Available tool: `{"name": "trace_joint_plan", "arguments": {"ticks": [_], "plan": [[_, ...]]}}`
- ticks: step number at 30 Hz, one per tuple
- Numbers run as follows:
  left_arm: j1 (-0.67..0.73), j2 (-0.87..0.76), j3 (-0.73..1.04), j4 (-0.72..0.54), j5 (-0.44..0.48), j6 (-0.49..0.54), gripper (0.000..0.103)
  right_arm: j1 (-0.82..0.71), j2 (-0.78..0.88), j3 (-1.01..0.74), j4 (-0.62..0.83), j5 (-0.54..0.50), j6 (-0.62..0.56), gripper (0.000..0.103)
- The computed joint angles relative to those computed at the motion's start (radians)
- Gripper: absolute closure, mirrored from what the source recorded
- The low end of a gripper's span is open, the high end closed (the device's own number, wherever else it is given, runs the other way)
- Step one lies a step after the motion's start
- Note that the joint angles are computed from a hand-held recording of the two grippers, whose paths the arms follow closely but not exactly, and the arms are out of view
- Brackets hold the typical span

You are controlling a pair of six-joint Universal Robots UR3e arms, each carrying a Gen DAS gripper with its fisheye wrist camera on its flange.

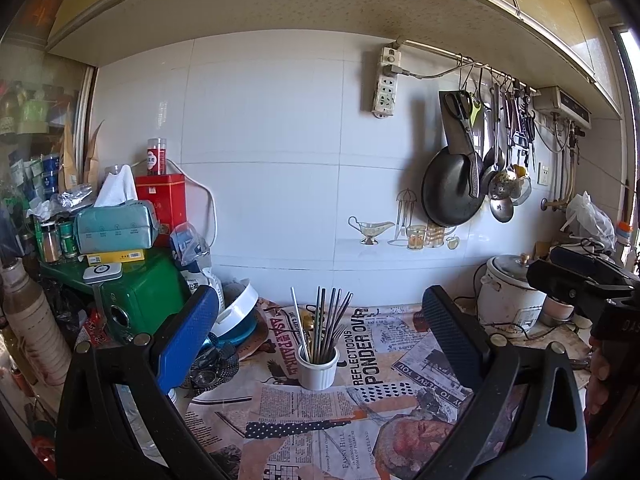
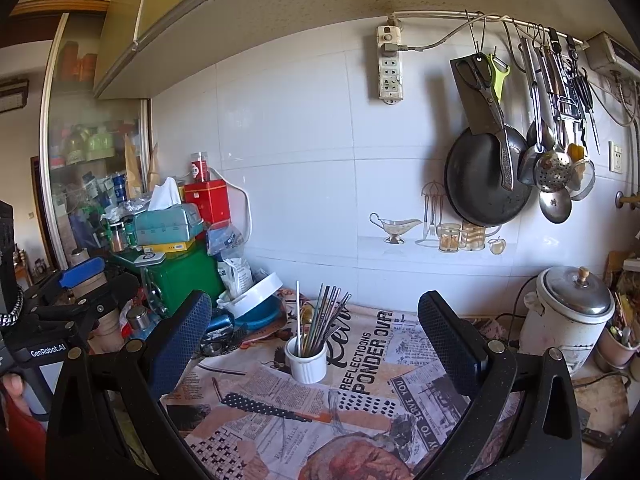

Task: Organize utensils

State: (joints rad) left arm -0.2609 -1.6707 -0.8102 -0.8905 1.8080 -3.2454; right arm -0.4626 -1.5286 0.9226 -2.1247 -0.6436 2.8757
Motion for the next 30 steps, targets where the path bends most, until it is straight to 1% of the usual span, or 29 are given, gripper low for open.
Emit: {"name": "trace_joint_plan", "arguments": {"ticks": [12,30], "plan": [[0.006,0.0,-0.008,0.006,-0.013,0.003,0.001,0.009,0.003,-0.005,-0.006,-0.005,0.01,0.0],[-0.022,0.001,0.0,0.007,0.006,0.012,0.001,-0.007,-0.014,0.018,-0.016,0.009,0.014,0.0]]}}
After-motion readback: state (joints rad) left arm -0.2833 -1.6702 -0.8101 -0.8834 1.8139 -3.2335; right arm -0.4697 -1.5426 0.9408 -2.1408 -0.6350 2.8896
